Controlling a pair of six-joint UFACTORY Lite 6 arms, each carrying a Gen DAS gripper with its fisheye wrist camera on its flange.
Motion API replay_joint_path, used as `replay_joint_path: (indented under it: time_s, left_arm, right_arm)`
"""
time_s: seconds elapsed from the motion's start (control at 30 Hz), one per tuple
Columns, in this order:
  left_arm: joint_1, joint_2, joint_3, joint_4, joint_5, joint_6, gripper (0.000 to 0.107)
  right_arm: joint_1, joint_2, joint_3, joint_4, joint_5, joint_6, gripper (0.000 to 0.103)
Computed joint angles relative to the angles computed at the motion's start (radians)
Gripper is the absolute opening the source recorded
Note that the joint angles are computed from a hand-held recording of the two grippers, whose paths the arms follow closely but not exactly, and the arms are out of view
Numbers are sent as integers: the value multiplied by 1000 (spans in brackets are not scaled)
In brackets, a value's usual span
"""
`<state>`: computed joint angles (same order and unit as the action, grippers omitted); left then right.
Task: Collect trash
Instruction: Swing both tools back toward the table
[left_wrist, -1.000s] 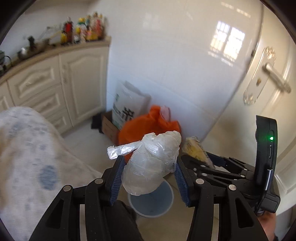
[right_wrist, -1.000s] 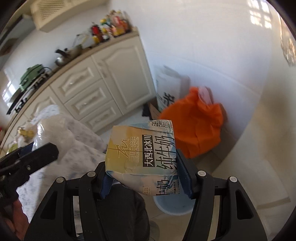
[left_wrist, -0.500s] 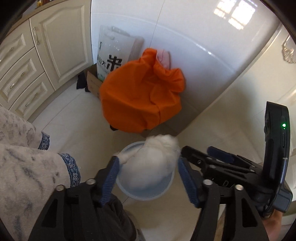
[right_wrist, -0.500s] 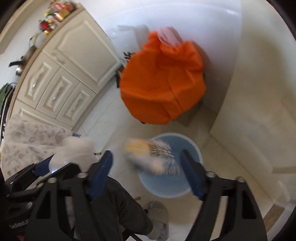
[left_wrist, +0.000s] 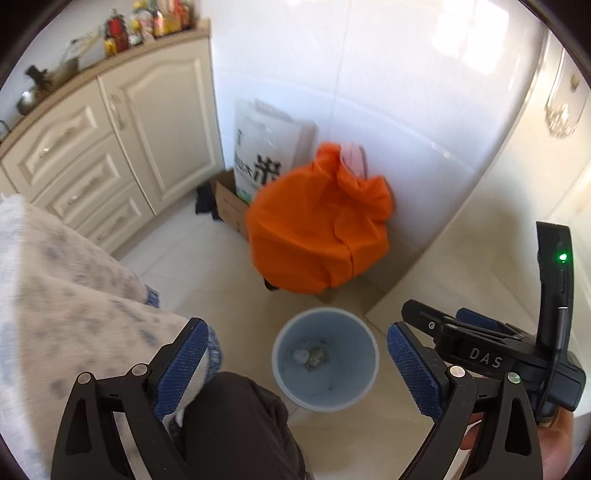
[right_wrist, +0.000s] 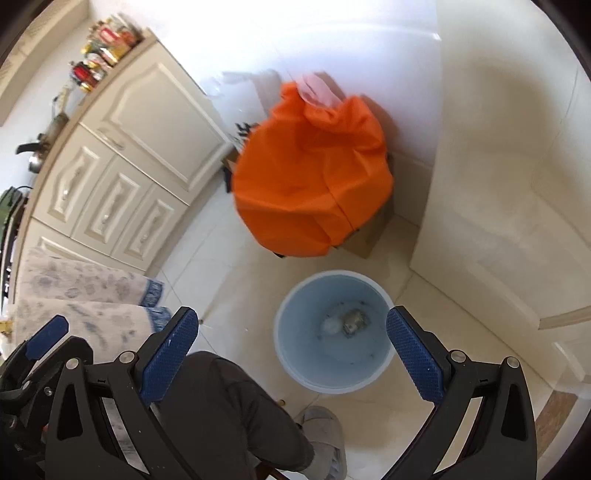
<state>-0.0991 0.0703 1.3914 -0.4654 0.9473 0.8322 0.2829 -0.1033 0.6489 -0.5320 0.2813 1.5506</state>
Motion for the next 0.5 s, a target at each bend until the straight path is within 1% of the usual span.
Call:
replay_joint_path:
  time_s: [0.07,0.1,0.2,0.23,0.27,0.37,0.43,0.5]
  left_arm:
    - [66,-48,15,-55,46,40,98]
    - [106,-70,14,-77,69,69,101]
    - [250,-119,34,-162,145,151,102]
    - [313,-126,58,-195,183,173,102]
    - [368,-126,78,-223,216,197,102]
    - [598,-109,181,-327,361,291,102]
    - [764,-65,276,-393,463,347,102]
    - [881,-22,343,-431,520,384,102]
  right_arm:
    - [47,-11,57,-29,63,33,103]
    - [72,-11,89,-41,93,44,103]
    - [169,8,224,-98,202,95,103]
    - [202,22,276,-115,237,108,103]
    - [240,46,341,-132,279,118,103]
    - [337,133,538,-168,383,116,103]
    - [389,197,670,-182,431,99,103]
    - [438,274,823,-189,481,69,103]
